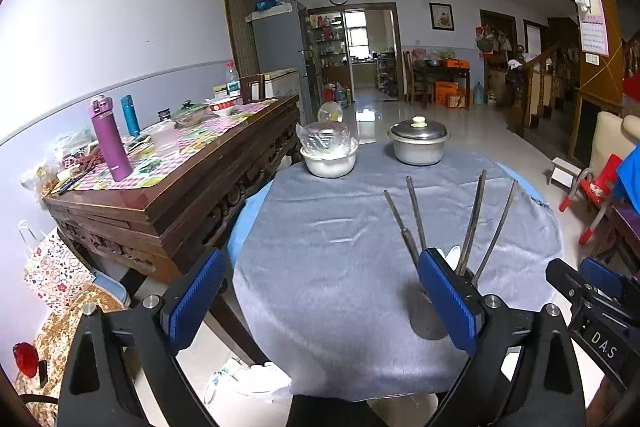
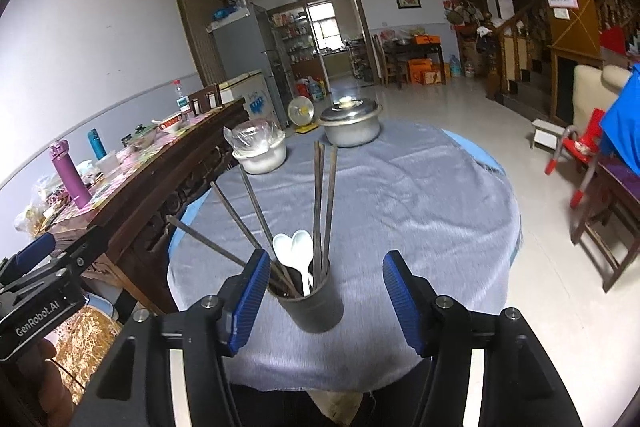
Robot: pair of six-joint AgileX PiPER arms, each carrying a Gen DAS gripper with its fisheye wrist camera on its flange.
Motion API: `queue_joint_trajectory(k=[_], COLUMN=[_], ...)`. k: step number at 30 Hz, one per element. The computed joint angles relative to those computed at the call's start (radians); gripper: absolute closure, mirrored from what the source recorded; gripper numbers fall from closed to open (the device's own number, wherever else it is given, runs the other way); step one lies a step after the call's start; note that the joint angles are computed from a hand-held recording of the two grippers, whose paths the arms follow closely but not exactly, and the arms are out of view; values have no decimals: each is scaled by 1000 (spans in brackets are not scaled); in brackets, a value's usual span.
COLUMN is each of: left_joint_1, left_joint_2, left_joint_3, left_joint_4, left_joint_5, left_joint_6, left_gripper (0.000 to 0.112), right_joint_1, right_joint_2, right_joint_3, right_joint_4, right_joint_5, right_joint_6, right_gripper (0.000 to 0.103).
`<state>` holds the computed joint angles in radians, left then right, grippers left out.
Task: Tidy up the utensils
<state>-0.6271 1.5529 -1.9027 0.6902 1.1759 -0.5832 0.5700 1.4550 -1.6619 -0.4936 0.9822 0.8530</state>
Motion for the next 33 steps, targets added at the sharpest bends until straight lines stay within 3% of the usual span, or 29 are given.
queue_joint_trajectory(k=[5,33], left_joint_1=[-8,21], left_joint_2=[-23,-29], left_joint_3=[35,55], left_joint_4=[27,-2], left_joint_5=[3,2], left_joint_6=[-34,-28], left_gripper=[15,15], right_joint_1=[48,93], right_joint_2=[-23,29], right_joint_3=[37,-10], right_joint_4=[-66,-93], right_joint_5=[31,61], right_joint_6=[76,73], right_gripper=[40,40])
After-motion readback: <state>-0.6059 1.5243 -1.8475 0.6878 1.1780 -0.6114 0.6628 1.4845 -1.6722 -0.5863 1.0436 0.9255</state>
